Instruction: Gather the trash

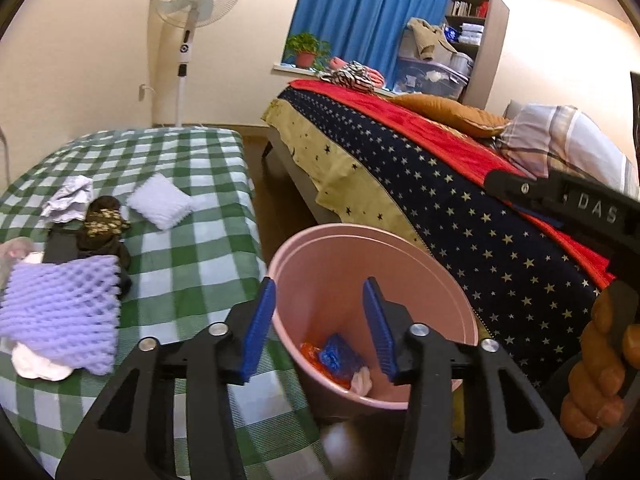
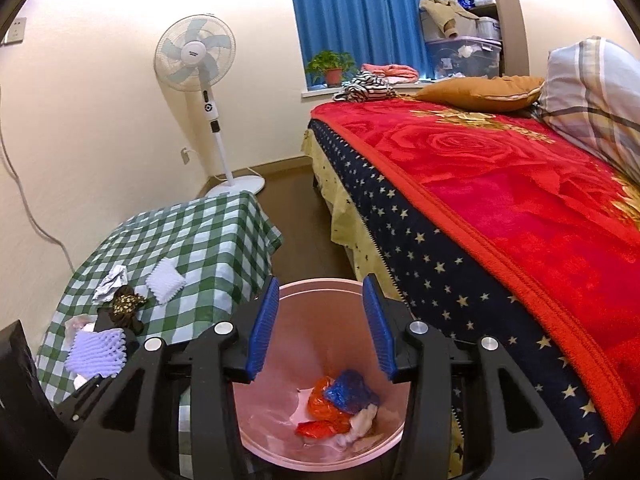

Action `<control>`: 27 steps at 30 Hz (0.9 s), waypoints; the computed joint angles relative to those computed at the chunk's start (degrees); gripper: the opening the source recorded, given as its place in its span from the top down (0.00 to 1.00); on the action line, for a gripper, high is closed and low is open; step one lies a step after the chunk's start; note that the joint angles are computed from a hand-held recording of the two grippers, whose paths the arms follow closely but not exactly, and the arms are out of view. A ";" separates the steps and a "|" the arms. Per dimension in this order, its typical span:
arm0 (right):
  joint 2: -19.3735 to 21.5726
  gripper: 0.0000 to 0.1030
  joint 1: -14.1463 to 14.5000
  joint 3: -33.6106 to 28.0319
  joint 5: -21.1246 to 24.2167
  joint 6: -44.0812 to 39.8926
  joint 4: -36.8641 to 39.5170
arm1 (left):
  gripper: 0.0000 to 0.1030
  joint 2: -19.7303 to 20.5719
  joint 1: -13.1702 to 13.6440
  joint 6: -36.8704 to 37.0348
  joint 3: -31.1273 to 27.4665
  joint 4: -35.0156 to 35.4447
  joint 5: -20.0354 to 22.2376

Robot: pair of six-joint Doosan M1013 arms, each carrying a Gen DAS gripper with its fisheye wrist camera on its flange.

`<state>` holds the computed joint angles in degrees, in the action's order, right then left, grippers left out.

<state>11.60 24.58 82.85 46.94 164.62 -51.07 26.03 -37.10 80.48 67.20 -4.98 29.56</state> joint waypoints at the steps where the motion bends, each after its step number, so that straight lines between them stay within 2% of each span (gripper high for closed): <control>1: 0.00 0.57 0.04 0.02 -0.23 -0.11 0.13 | 0.60 -0.29 0.09 -0.43 0.33 0.35 -0.22; 5: -0.02 0.58 0.54 0.23 -1.67 -0.34 0.19 | 0.66 -1.48 0.59 -3.50 1.59 2.97 -1.18; 11: 0.29 0.60 1.84 0.14 -3.30 -1.57 -0.39 | 0.67 -3.31 1.45 -8.83 3.68 7.42 -2.69; 14: 0.47 0.65 2.45 0.11 -4.46 -2.81 -0.06 | 0.67 -4.07 1.79 -12.03 4.63 10.31 -2.89; 19: 1.07 0.71 3.07 -0.57 -5.70 -4.36 1.44 | 0.67 -5.12 2.66 -18.75 6.04 15.31 -2.53; 27: 3.04 0.72 3.41 -2.82 -7.87 -7.82 5.04 | 0.67 -6.16 4.06 -29.15 7.88 23.43 -0.66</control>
<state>14.64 27.99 80.03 39.07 156.80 -46.03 19.87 -33.03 51.33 75.08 18.45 28.90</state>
